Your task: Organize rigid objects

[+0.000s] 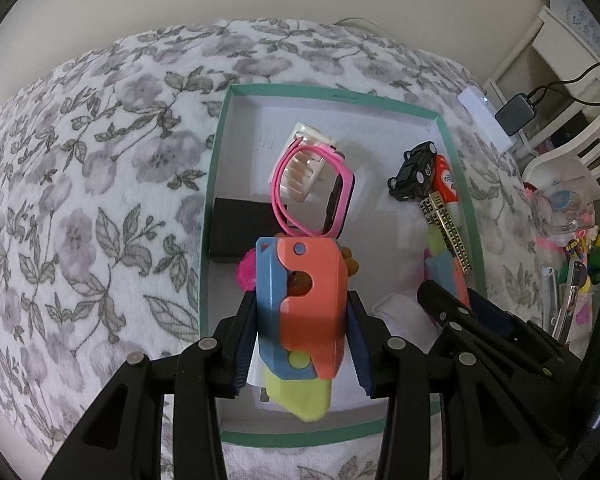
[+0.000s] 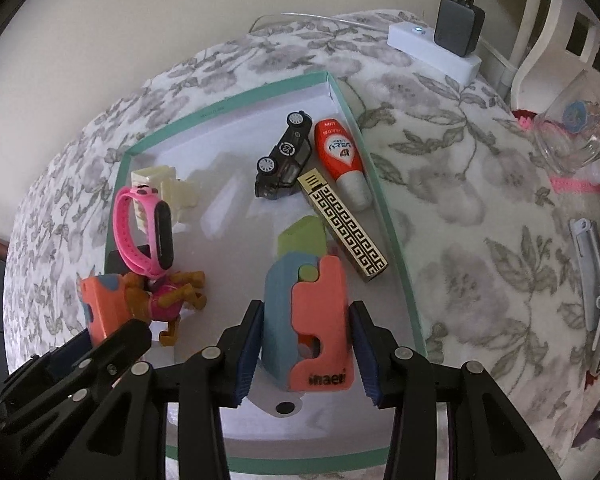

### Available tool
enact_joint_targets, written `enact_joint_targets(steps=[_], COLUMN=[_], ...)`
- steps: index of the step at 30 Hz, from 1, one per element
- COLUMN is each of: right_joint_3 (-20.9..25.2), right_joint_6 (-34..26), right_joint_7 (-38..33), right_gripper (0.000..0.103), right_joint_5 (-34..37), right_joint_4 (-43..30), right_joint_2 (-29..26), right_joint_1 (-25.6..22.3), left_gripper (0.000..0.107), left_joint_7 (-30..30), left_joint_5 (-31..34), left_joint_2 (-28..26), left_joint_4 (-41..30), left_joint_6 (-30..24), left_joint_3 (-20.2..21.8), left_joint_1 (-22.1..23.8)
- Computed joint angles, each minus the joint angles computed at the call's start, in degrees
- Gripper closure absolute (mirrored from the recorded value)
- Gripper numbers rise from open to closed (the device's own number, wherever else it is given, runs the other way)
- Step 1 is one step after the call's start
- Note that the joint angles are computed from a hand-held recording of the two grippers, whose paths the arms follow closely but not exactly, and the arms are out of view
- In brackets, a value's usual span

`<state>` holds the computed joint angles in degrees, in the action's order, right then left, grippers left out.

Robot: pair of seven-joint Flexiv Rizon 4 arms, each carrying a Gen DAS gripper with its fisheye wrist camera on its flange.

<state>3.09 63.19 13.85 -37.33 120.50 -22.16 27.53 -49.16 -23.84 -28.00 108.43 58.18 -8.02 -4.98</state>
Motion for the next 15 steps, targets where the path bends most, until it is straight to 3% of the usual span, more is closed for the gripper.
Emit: enact_joint_targets(steps=[8, 15], right_joint_3=[-0.21, 0.07], right_joint_6=[-0.18, -3.99], right_joint_7=[0.78, 2.44], right_gripper=[0.056, 0.056], right_joint_5=[-1.11, -5.18], right_joint_4=[0.08, -0.42], right_joint_2=[0.99, 3.45], right_joint_1=[0.09, 0.37], left_gripper=[0.063, 0.063], left_joint_7=[0.80, 2.69], left_joint_5=[-1.21, -5.01], left_joint_2=[0.93, 2.99], left_joint_4=[0.26, 1.34], left_joint_6=[-0.12, 1.21], left_joint_3=[-0.49, -1.16], left_joint_1=[0.49, 1.52])
